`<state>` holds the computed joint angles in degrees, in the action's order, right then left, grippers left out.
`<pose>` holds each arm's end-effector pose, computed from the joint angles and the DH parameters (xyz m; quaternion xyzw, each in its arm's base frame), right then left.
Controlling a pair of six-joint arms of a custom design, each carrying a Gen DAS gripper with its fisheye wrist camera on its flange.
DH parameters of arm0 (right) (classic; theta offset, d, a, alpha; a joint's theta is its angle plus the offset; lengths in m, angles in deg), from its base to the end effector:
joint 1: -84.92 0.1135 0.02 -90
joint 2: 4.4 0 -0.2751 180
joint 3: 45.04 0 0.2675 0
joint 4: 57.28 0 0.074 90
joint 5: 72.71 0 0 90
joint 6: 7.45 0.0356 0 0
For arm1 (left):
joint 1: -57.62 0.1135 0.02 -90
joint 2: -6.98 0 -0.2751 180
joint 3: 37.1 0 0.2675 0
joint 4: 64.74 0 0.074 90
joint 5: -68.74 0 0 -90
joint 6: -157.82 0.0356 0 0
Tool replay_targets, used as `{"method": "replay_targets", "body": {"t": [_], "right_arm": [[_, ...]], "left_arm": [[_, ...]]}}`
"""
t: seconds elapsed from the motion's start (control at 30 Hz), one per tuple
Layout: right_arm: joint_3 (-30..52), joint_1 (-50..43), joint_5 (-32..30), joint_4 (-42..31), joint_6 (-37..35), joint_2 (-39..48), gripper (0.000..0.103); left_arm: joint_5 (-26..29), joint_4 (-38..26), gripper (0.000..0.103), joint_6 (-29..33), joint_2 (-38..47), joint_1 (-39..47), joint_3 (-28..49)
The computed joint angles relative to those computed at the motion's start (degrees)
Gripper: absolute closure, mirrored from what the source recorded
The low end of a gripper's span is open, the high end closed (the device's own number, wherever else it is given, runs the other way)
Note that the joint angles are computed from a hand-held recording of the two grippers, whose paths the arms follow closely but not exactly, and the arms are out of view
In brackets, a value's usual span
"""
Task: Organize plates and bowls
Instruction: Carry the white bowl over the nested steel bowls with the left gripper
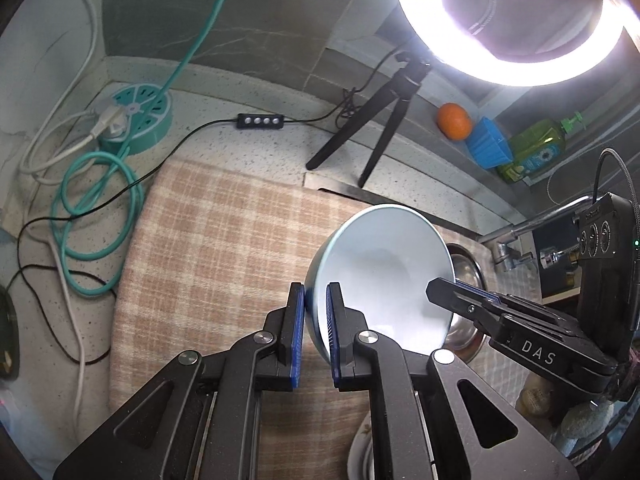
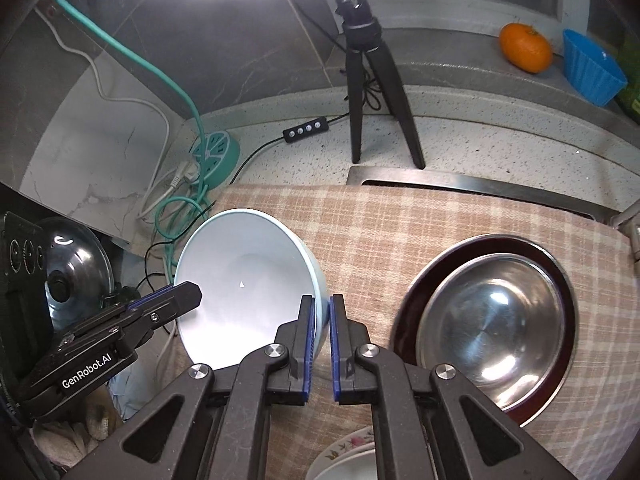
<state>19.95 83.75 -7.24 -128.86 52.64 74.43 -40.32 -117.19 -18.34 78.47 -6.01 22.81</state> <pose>0.2352 0.0100 0.2134 -0.2505 0.9437 0.1940 0.0945 0.1178 -0.2115 0.2239 -0.2242 0.9352 -0.1719 0.2135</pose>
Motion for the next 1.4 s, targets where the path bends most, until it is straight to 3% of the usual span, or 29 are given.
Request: {"method": "replay_targets", "body": {"t": [0.4,0.77,1.4], "right_arm": [[7.0,-12.6,-0.7,-5.9,-8.7,2.6,0.096],[12.6,-21.8,0.2,-6.8,-13.0,8.8,0.096],[12.7,-25.2,3.3,-2.5,-13.7,16.4,0.097]], "left_arm": [[1.8,3.8,0.094,7.8,9.8,1.3,9.6],[6.0,8.1,0.094,13.2,19.8,2.7,17.3],[11.4,9.2,0.094,15.4,29.1,4.4,22.9]]}}
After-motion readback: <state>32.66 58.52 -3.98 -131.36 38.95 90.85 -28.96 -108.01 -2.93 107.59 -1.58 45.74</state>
